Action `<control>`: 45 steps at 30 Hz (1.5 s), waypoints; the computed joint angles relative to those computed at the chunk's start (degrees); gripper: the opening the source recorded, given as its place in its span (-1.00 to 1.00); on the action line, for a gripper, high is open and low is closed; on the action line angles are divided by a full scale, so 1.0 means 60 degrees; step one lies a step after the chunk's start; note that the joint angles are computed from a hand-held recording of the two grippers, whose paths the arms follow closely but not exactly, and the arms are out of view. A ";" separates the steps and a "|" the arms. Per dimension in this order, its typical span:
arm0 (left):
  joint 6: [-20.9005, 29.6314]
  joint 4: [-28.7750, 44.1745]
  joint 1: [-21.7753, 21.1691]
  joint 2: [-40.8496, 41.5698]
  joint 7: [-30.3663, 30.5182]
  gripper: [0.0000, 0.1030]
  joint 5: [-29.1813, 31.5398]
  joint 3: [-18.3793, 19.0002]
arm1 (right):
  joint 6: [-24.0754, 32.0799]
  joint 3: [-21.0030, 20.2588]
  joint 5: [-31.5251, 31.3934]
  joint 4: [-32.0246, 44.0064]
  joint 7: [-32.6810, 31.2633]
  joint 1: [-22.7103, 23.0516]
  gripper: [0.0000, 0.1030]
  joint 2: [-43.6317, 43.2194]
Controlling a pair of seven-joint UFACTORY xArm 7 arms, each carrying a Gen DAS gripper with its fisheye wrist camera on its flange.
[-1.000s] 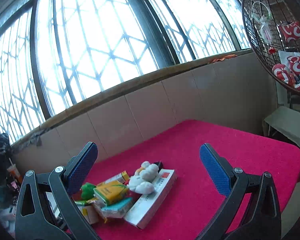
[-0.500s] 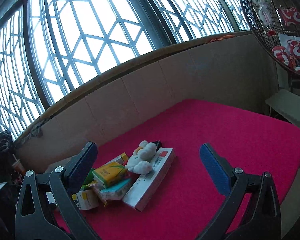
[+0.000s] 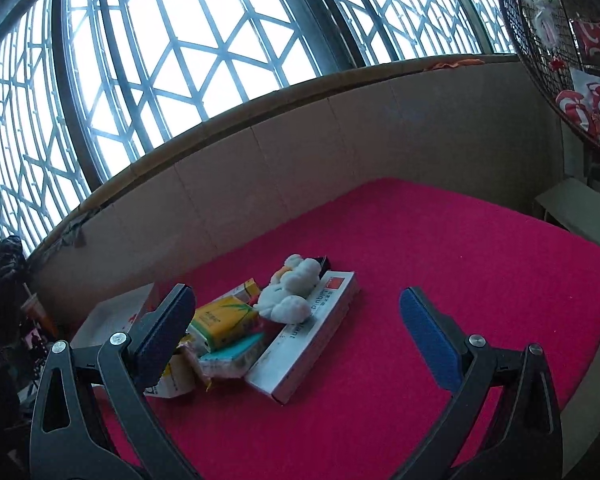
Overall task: Organize objects
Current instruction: 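Move both tools over the pile of boxes beside the white tray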
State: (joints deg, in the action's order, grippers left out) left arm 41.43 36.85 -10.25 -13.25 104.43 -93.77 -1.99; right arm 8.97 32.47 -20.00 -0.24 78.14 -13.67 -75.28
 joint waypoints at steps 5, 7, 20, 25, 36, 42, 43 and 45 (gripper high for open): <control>-0.0426 0.0168 0.0028 0.0290 -0.0498 1.00 0.0164 -0.0082 | -0.0341 0.0052 0.0016 0.0168 -0.0083 -0.0113 0.99 0.0605; -0.0771 0.0304 -0.0011 0.0523 -0.0831 1.00 0.0346 -0.0171 | -0.0399 0.0024 0.0018 0.0241 -0.0245 -0.0066 0.99 0.0850; -0.2413 0.0513 -0.0224 0.1138 -0.1718 1.00 0.1395 -0.0405 | -0.0526 -0.0228 0.0358 0.0679 -0.0926 0.0019 0.99 0.2444; -0.2528 0.0651 -0.0187 0.1516 -0.2133 1.00 0.2340 -0.0317 | -0.0201 -0.0938 0.0329 0.1303 -0.2087 0.0531 0.99 0.4240; -0.2765 0.0982 -0.0524 0.1719 -0.0774 1.00 0.1926 -0.0598 | -0.0172 -0.0707 -0.0010 0.2017 -0.2854 0.0137 0.99 0.6044; -0.2832 0.1881 -0.0721 0.2259 0.1013 1.00 0.0825 -0.0823 | 0.0549 -0.0219 -0.0747 0.3221 -0.2691 -0.0510 0.99 0.7502; -0.2643 0.2000 -0.0712 0.2352 0.0954 1.00 0.1043 -0.0837 | 0.0729 -0.0137 -0.0916 0.3436 -0.2557 -0.0610 0.99 0.7731; -0.2408 0.2219 -0.0724 0.2591 0.0573 1.00 0.1760 -0.0903 | 0.0904 -0.0122 -0.1211 0.3775 -0.2330 -0.0710 0.99 0.8182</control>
State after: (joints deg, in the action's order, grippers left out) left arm 26.98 50.16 -14.60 2.29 107.87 -83.22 -7.40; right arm 14.40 31.74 -27.26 22.41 64.16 -17.93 -26.19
